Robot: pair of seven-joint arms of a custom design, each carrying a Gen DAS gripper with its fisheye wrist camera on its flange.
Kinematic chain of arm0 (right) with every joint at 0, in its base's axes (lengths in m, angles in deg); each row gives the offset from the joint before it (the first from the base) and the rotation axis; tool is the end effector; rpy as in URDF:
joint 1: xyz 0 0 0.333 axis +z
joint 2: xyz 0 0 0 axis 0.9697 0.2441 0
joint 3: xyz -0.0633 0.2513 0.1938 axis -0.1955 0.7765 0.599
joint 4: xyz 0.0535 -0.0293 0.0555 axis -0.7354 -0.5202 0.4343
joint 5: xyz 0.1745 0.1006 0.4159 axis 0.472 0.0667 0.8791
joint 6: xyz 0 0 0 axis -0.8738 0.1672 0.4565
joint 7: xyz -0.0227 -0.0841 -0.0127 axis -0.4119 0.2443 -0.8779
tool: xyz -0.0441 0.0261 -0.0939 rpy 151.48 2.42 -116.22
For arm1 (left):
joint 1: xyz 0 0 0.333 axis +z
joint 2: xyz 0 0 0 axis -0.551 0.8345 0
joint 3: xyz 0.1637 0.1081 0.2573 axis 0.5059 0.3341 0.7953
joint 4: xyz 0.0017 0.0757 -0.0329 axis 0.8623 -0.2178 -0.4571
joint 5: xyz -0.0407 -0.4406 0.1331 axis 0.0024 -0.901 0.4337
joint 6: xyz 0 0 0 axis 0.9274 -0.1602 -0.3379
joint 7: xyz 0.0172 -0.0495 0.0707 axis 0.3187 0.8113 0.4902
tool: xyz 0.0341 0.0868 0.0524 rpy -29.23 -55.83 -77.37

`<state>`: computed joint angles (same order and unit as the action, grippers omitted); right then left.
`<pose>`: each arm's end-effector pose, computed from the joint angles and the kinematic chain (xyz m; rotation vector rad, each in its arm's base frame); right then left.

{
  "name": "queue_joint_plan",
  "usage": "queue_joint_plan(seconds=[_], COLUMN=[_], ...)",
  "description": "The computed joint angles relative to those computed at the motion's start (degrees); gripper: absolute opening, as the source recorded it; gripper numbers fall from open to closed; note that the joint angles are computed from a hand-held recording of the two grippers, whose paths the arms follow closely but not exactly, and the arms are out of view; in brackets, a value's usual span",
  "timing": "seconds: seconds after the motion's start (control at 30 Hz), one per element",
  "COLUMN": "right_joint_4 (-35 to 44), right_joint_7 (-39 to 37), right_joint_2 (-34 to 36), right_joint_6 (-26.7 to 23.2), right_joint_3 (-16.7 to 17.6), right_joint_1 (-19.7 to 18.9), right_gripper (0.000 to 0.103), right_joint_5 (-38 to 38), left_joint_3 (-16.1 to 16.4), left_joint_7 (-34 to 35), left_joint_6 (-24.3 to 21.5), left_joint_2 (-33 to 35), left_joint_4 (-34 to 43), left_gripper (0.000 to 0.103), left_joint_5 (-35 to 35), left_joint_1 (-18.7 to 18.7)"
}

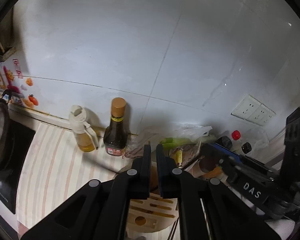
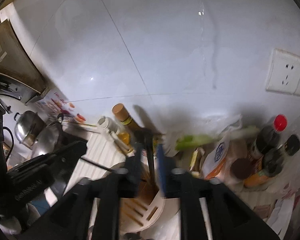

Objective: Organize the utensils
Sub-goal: 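Lower both dark chopsticks into the holder and open both grippers, then move both open tools back over the remaining chopsticks on the counter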

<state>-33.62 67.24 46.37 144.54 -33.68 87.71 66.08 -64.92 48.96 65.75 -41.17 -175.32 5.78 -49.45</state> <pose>0.6155 0.1337 0.7394 -1.8538 1.4650 -0.2014 0.5451 -0.3385 0.7660 -2.0216 1.7157 -0.9288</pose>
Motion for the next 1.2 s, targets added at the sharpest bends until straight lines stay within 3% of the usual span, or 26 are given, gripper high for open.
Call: queue_joint_plan(seconds=[0.03, 0.07, 0.1, 0.13, 0.3, 0.37, 0.43, 0.63, 0.8, 0.83, 0.9, 0.93, 1.03, 1.13, 1.2], right_joint_4=[-0.4, -1.0, -1.8, -2.4, -6.6, -10.0, -12.7, -26.4, -37.6, -39.2, -42.8, -43.7, -46.0, -47.2, -47.5], right_joint_7=[-0.3, -0.2, 0.3, 0.5, 3.5, 5.8, 7.6, 13.5, 18.3, 18.9, 19.8, 19.9, 18.5, 16.3, 15.5], right_joint_2=[-0.4, -1.0, -1.9, -2.5, -7.0, -10.0, -12.4, -23.0, -31.2, -32.5, -35.2, -35.6, -36.0, -35.2, -34.1], right_joint_6=[0.0, 0.4, 1.0, 1.3, 2.8, 4.1, 4.2, 5.2, 1.5, 0.8, -0.8, -2.0, -4.6, -5.9, -6.0], right_joint_3=[-0.2, -0.3, -0.3, -0.5, -0.9, -0.9, -1.2, -2.4, -4.3, -4.7, -5.8, -6.4, -8.3, -9.1, -9.5], right_joint_1=[0.0, -0.1, -0.1, -0.1, -0.3, -0.6, -0.6, -1.3, -3.0, -3.4, -4.3, -4.6, -4.8, -5.9, -6.6], right_gripper=[0.054, 0.058, 0.058, 0.058, 0.06, 0.07, 0.072, 0.086, 0.087, 0.085, 0.064, 0.048, 0.03, 0.028, 0.028], right_joint_5=[1.0, 1.5, 1.4, 1.3, -1.6, -4.4, -6.4, -12.3, -15.7, -16.2, -17.1, -17.4, -17.3, -18.2, -18.1], left_joint_3=[-0.2, -0.4, -0.6, -0.9, -2.7, -3.7, -4.8, -6.5, -8.3, -8.7, -9.5, -9.9, -10.3, -9.4, -8.5], left_joint_7=[-0.6, -1.4, -3.0, -4.3, -7.2, -8.5, -9.9, -11.3, -8.4, -7.9, -6.5, -5.8, -4.2, -2.4, -1.5], left_joint_6=[-0.9, -2.0, -3.2, -3.8, -6.9, -8.1, -9.5, -8.4, -9.2, -9.2, -9.5, -10.1, -10.5, -9.3, -10.4], left_joint_2=[-0.4, -0.8, -1.5, -2.4, -7.0, -9.1, -11.6, -18.7, -18.6, -18.1, -16.2, -14.9, -9.7, -3.6, 1.1], left_joint_4=[0.1, 0.1, -0.2, -0.9, -5.1, -7.6, -10.6, -20.6, -24.5, -25.0, -25.1, -24.9, -23.1, -20.3, -17.3], left_gripper=[0.018, 0.044, 0.08, 0.091, 0.103, 0.103, 0.103, 0.103, 0.103, 0.103, 0.103, 0.103, 0.103, 0.098, 0.078], left_joint_5=[1.7, 3.3, 5.6, 7.4, 13.5, 15.4, 16.2, 10.1, 3.7, 3.0, 2.0, 1.9, 1.8, 1.3, 1.5], left_joint_1=[0.0, 0.1, 0.2, 0.4, 1.6, 2.1, 2.4, 2.0, -0.4, -0.9, -2.1, -2.7, -4.8, -7.1, -8.6])
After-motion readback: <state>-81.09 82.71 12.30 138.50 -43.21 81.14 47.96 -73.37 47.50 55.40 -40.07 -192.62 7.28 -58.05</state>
